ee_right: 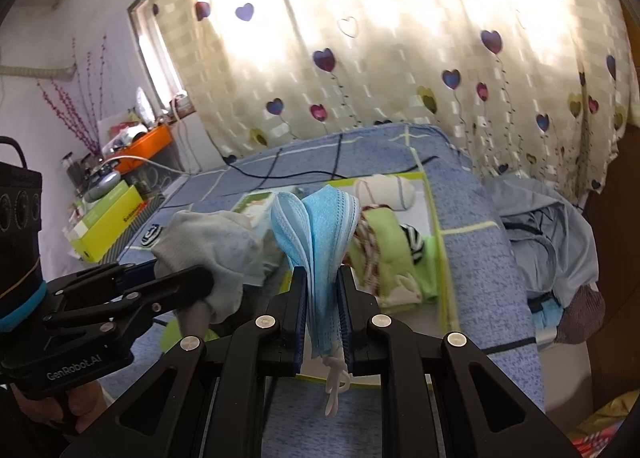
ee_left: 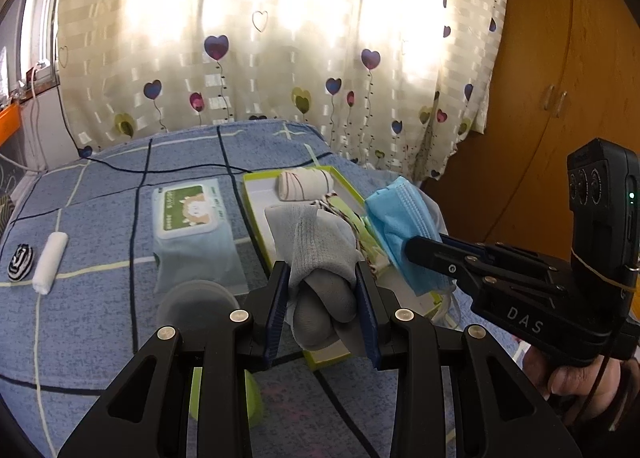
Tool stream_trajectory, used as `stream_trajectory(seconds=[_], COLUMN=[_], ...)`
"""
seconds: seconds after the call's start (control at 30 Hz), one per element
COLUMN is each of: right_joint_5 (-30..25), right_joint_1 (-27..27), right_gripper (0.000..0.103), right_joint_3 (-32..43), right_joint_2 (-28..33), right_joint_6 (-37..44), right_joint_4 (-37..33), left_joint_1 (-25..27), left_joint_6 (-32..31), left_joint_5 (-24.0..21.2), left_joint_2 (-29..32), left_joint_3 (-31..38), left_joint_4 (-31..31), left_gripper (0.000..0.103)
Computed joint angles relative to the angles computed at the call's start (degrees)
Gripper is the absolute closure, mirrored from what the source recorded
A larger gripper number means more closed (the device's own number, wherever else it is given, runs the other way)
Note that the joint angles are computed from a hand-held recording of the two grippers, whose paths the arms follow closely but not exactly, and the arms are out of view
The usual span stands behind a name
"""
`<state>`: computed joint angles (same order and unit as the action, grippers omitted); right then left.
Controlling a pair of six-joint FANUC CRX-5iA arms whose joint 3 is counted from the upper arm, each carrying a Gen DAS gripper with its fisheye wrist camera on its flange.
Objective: Organize soft objects
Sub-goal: 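Carry the grey sock and blue mask over the white tray with both tools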
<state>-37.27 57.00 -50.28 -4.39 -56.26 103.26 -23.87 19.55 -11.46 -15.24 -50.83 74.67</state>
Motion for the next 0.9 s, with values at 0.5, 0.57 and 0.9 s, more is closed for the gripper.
stream_trajectory(seconds=[0.5, 0.57, 0.9], right_joint_5=[3.85, 4.42, 9.24], right_joint_1=[-3.84, -4.30, -8.07], right_gripper=[0.089, 0.089, 0.089], right_joint_3=[-1.91, -1.93, -1.38], right_joint_2=[0.20, 0.34, 2.06], right_joint_6=[-2.91, -3.09, -4.59], right_joint_4=[1.04, 1.35, 3.73], left_joint_1=[0.76, 0.85, 1.84], left_joint_6=[5.27, 5.73, 8.83], left_joint_5=[-4.73, -5.44, -8.66], left_joint_2=[5.24, 5.82, 8.78], left_joint_3=[2.87, 3.23, 5.24], left_joint_4=[-7.36, -7.81, -11.70], left_gripper=[0.069, 0.069, 0.069])
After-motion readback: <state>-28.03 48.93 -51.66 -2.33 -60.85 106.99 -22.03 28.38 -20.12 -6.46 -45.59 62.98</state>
